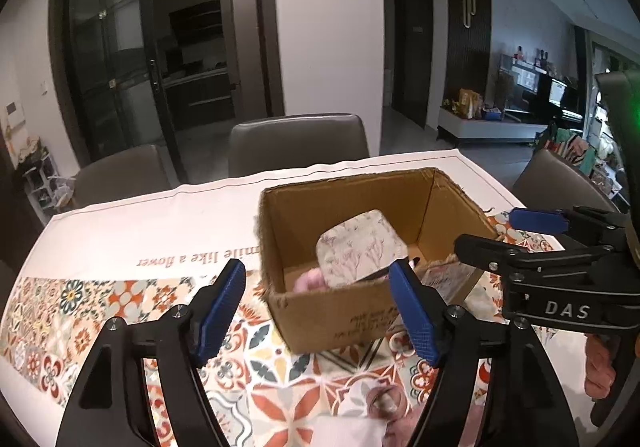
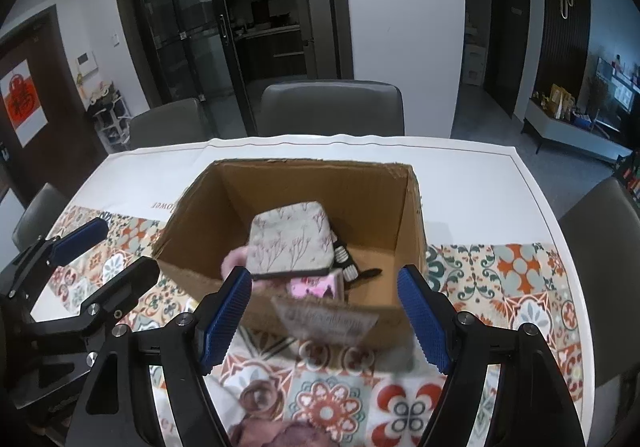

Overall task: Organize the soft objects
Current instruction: 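Move both tools back to the towels and white cloth beside the box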

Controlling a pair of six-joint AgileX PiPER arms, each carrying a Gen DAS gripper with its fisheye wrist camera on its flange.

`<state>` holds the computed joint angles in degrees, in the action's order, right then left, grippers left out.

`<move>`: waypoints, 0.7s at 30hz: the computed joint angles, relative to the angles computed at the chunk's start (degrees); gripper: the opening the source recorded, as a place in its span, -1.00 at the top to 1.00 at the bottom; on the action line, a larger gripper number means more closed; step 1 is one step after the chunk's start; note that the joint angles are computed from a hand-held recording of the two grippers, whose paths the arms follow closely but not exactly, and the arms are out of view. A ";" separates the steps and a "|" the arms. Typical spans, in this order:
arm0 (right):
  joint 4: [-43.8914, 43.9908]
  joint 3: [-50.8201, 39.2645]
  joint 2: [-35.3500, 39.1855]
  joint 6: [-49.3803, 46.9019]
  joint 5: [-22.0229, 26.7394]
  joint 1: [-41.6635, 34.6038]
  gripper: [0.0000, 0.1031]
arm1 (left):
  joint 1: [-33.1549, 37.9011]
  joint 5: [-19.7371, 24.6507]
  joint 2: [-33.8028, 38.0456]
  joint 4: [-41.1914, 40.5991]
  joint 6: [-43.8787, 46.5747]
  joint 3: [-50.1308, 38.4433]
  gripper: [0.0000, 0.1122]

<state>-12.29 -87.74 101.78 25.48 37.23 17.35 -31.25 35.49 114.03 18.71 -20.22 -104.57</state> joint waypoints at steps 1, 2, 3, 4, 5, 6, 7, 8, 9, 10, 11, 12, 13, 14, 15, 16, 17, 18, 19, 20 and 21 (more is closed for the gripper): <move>-0.64 0.72 -0.48 0.67 -0.27 0.32 -0.49 | -0.24 -0.07 -0.75 1.28 -1.36 1.07 -0.31; -1.43 1.31 -0.95 1.55 -0.32 0.83 -0.49 | -0.38 -0.33 -1.86 2.33 -2.49 2.71 -0.31; -2.23 2.20 -1.77 2.43 -0.26 1.39 -0.49 | -0.44 -0.54 -2.65 2.77 -3.00 3.85 -0.31; -2.96 3.04 -2.45 3.34 -0.31 1.83 -0.49 | -0.62 -0.55 -3.60 3.53 -3.85 5.20 -0.31; -3.68 3.77 -3.08 4.29 -0.30 2.28 -0.49 | -0.82 -0.65 -4.52 4.63 -4.94 6.56 -0.32; -4.21 4.61 -3.74 5.09 -0.41 2.76 -0.49 | -0.99 -0.99 -5.43 5.63 -5.91 7.97 -0.32; -4.65 5.60 -4.49 5.83 -0.50 3.26 -0.49 | -1.23 -1.31 -6.57 6.72 -6.93 9.75 -0.34; -5.06 6.30 -4.96 6.46 -0.56 3.64 -0.49 | -1.42 -1.47 -7.39 7.50 -7.63 11.06 -0.34; -5.53 7.03 -5.46 7.25 -0.53 4.10 -0.49 | -1.58 -1.67 -8.23 8.29 -8.37 12.47 -0.34; -5.54 7.99 -5.97 7.50 -0.79 4.30 -0.49 | -1.81 -1.69 -8.89 9.03 -9.09 13.55 -0.34; -5.65 8.99 -6.48 7.95 -0.98 4.70 -0.49 | -2.02 -1.93 -9.85 9.58 -9.64 15.14 -0.34; -5.46 9.96 -6.96 8.14 -1.09 5.06 -0.49 | -2.19 -1.81 -10.52 9.68 -9.78 16.08 -0.34; -5.21 10.78 -7.30 8.12 -1.28 5.22 -0.49 | -2.29 -1.88 -11.13 9.80 -10.00 17.21 -0.34; -5.27 11.50 -7.63 8.54 -1.29 5.58 -0.49 | -2.51 -2.00 -12.00 10.21 -10.57 18.68 -0.34; -5.20 12.23 -7.98 8.92 -1.32 5.90 -0.49 | -2.57 -2.03 -12.47 10.19 -10.68 19.51 -0.34; -4.95 13.11 -8.37 9.11 -1.50 6.20 -0.49 | -2.59 -2.15 -12.94 10.07 -10.66 20.37 -0.34; -4.91 13.82 -8.64 9.36 -1.60 6.46 -0.49 | -2.66 -2.13 -13.37 10.13 -10.77 21.16 -0.34; -5.02 14.61 -8.94 9.87 -1.54 6.98 -0.49 | -2.77 -2.08 -13.93 10.41 -11.18 22.17 -0.34; -5.06 15.16 -9.14 10.17 -1.54 7.29 -0.49 | -2.80 -2.28 -14.47 10.54 -11.44 23.20 -0.34; -5.19 15.70 -9.32 10.76 -1.40 7.77 -0.49 | -2.78 -2.44 -14.88 10.53 -11.47 23.96 -0.34; -5.08 16.13 -9.44 10.89 -1.52 7.92 -0.49 | -2.77 -2.48 -15.27 10.35 -11.32 24.75 -0.35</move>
<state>-17.36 -71.61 92.34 36.38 35.71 25.27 -34.02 33.01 98.76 29.06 -31.54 -79.82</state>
